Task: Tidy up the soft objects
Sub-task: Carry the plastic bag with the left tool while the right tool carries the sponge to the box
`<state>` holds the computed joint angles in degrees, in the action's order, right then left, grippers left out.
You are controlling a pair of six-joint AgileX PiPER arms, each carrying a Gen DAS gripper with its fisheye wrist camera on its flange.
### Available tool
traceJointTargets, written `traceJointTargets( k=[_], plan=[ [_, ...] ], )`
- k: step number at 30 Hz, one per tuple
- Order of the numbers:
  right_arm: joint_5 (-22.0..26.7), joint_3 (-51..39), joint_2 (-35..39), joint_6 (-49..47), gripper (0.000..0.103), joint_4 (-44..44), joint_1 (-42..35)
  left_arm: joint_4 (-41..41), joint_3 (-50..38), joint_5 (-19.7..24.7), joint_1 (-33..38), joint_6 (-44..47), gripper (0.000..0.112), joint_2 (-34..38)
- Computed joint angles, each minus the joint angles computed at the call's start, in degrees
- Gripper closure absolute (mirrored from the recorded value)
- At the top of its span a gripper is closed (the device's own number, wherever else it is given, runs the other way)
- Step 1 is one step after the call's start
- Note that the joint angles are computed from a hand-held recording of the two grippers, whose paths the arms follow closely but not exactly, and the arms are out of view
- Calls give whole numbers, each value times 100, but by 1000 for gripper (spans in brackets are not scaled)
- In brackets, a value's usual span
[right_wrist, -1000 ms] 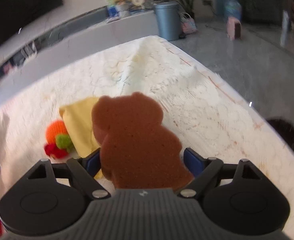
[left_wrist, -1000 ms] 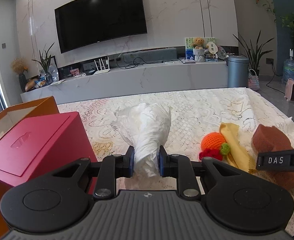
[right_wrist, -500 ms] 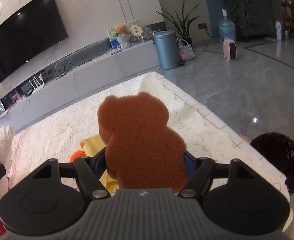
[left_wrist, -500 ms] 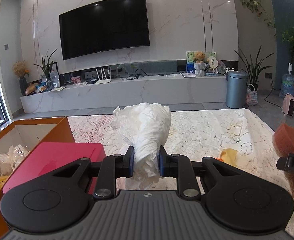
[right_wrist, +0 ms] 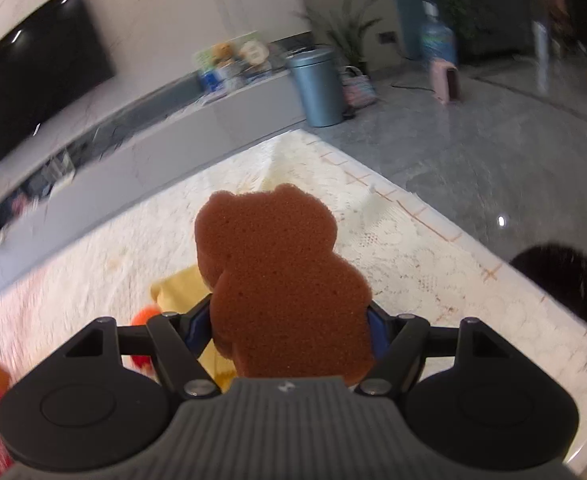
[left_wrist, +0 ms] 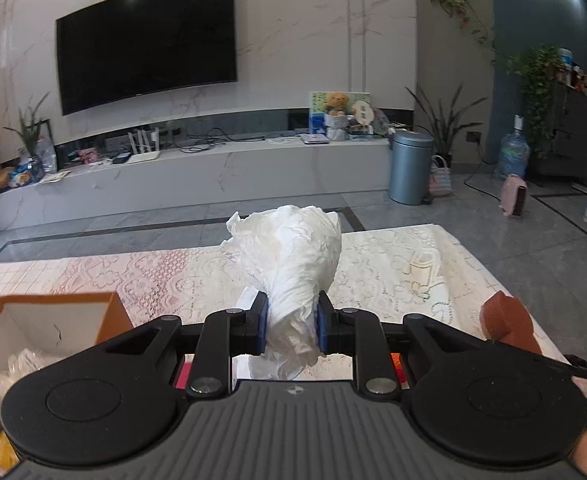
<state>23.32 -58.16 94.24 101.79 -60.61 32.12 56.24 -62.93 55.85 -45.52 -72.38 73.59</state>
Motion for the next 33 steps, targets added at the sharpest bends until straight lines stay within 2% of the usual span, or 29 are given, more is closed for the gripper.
traceJointTargets(
  k=[1, 4, 7, 8, 10, 12, 17, 20, 23, 27, 29, 33],
  plan=[
    [275, -138, 57, -4, 31, 147, 90, -159, -33, -103, 137, 307, 87, -116],
    [425, -467, 128, 74, 31, 52, 315, -588, -125, -348, 590, 1294, 87, -360],
    [464, -1132, 303, -776, 31, 855, 473, -1141, -206, -553, 1180, 2477, 87, -584],
    [333, -1341, 371, -1037, 30, 1132, 490, -1345, -201, -682, 1382, 3049, 87, -654],
    [-266, -1647, 476, -1828, 30, 2164, 405, -1483, -152, -718, 1700, 3591, 87, -813],
    [-427, -2046, 612, -2363, 30, 3112, 464, -1724, -91, -769, 2148, 4148, 87, -1020],
    [-349, -3093, 1005, -2299, 31, 3480, 1072, -2767, 55, -1189, 3756, 5687, 87, -1474],
    [-99, -3846, 1369, -2820, 30, 4088, 1493, -3931, 76, -1345, 5026, 6998, 87, -1697],
    [376, -4776, 1806, -3079, 31, 4190, 1949, -5248, -18, -1279, 6251, 8354, 87, -1801],
    [566, -5322, 2088, -2440, 30, 3433, 2664, -6240, -22, -1145, 7257, 9446, 87, -2059],
    [605, -5576, 2234, -2774, 31, 3722, 2921, -6559, 6, -1024, 7605, 9763, 87, -2183],
    [1175, -6379, 2683, -3451, 31, 4073, 3432, -8159, -54, -588, 8852, 11135, 86, -2133]
  ],
)
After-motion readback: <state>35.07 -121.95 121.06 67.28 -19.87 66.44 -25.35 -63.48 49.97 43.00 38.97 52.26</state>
